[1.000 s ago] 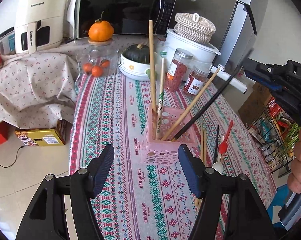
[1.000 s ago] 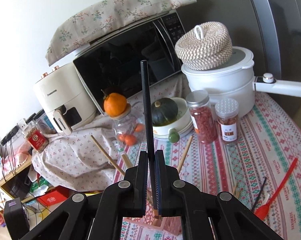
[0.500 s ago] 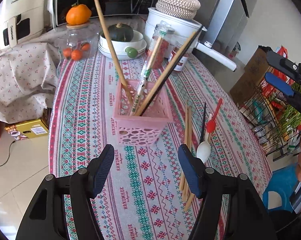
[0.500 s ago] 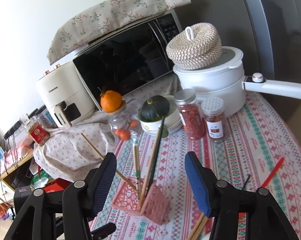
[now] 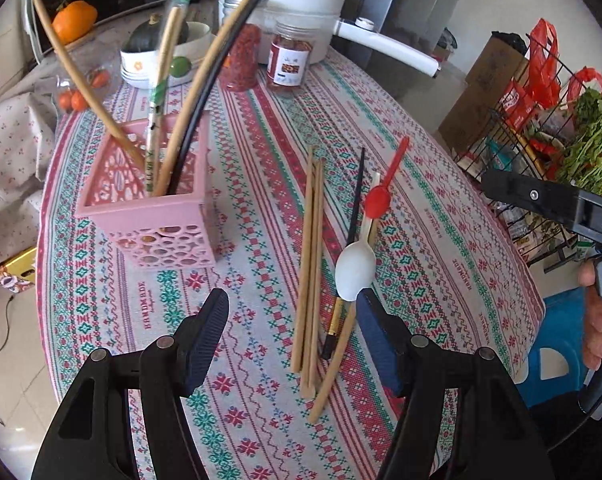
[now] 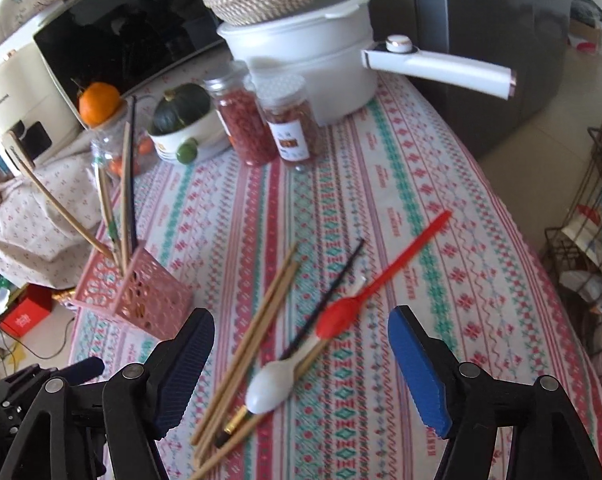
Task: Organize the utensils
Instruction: 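Return the left gripper to the pile and grasp a bamboo chopstick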
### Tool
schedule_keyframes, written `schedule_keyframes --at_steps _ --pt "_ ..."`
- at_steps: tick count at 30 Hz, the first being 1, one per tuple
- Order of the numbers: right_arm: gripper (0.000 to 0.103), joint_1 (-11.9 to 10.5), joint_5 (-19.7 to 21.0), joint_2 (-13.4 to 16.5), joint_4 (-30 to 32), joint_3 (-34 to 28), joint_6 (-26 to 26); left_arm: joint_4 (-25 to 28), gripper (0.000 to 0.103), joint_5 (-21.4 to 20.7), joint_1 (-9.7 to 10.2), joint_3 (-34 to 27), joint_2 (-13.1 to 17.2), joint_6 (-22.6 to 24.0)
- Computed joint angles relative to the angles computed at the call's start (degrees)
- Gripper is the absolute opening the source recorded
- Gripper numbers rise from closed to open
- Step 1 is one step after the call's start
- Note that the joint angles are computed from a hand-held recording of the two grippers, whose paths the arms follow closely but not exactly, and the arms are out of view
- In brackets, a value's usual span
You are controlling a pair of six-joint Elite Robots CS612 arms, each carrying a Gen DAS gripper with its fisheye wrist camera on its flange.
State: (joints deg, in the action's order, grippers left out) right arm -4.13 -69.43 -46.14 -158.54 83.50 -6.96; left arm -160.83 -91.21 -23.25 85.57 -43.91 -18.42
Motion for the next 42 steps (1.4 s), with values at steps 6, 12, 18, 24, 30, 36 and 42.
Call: schedule_keyframes --at_steps 6,12,18,24,30,36,42 --pt "0.08 -0.8 -3.9 0.2 4.3 0.0 -1.9 1.5 0.068 0.0 -1.08 -3.4 2.1 0.6" --pt "0.081 -1.5 -6.4 0.7 7.9 -0.8 -2.7 3.7 0.038 1.7 -1.48 -9.1 5.3 1.6" --pt "0.081 -2.4 -6.7 1.4 10.5 -1.9 -1.1 7.0 0.019 4.7 -1.19 -14.1 8.6 1.0" --pt "0.081 -3.0 -5.1 2.2 13.0 -3.1 0.3 11.4 0.01 6.0 -0.76 -17.5 10.8 0.7" --pt "0.081 -3.0 -5.5 2.8 13.8 -4.0 -0.3 14.2 0.009 6.2 -0.67 -19.8 12.1 1.0" --pt "0.081 -3.2 -6.0 3.2 14.2 -4.4 -0.2 16.2 0.009 6.8 -0.7 -21.6 13.0 1.4" --pt "0.081 -3.2 -6.6 3.5 14.9 -4.8 0.2 15.1 0.007 4.2 -0.32 -19.8 11.8 1.7"
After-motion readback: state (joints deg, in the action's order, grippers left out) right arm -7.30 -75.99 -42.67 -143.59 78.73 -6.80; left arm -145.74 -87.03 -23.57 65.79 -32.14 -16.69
